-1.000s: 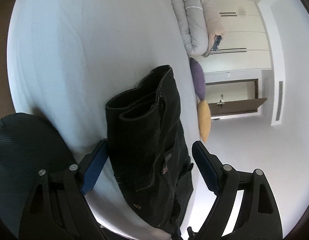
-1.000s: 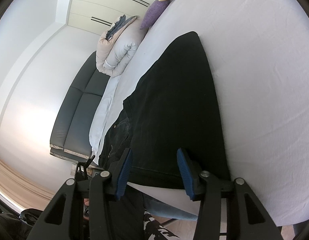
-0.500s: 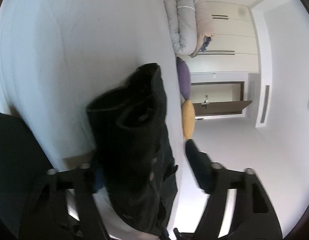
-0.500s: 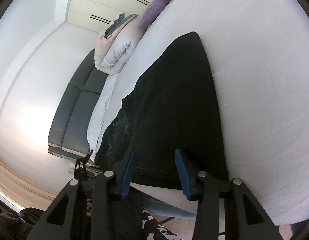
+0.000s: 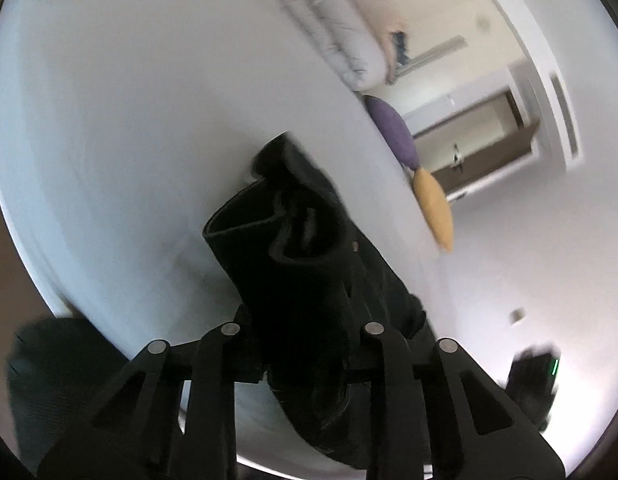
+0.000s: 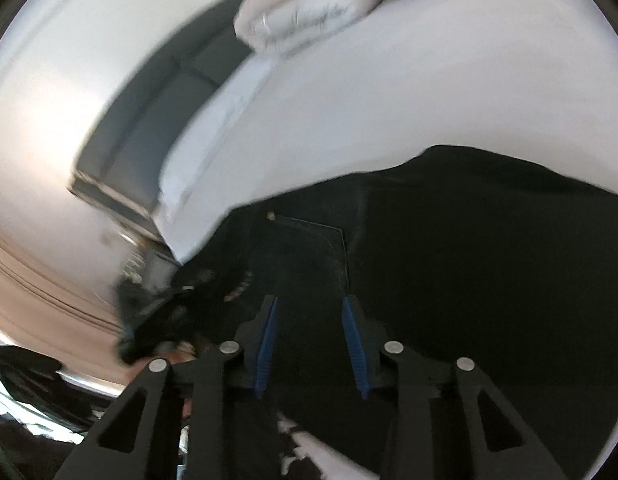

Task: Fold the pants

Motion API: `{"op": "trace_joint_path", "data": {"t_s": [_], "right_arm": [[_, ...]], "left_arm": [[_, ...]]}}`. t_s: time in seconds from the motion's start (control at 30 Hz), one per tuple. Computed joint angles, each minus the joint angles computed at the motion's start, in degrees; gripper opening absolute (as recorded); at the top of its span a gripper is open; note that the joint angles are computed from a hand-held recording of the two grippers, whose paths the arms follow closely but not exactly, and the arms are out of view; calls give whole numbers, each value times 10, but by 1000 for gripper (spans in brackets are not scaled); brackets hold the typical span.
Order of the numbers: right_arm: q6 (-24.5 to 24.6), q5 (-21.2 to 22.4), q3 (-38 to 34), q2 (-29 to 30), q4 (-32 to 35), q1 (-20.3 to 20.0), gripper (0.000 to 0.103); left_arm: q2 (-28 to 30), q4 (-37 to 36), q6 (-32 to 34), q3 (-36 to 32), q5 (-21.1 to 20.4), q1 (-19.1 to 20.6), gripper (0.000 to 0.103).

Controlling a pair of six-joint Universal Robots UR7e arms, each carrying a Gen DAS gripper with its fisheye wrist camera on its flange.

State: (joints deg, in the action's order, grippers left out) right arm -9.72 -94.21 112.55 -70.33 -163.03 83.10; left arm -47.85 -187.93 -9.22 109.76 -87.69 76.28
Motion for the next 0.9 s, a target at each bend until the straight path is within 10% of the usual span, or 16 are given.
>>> {"op": "trace_joint_path", "data": {"t_s": [0.2,0.27,0.7,0.83,0.9], "right_arm": [[69,-42,-79,81,61,-9,24],[82,-62,-87,93,70,-12,0],[77,29,-34,76,1,-54,0],[99,217,32,15,-50,-117,63],[100,278,67,-24,-88,-144,77]], "left_arm": [[-9,-40,75,28,37,-42,20],[-4,-45,81,26,49,-50,20],[41,-49,184,-4,145,-157,14],[69,-48,263,-5,164,-219,14],[94,-47,310,-5,177,-251,14]]}}
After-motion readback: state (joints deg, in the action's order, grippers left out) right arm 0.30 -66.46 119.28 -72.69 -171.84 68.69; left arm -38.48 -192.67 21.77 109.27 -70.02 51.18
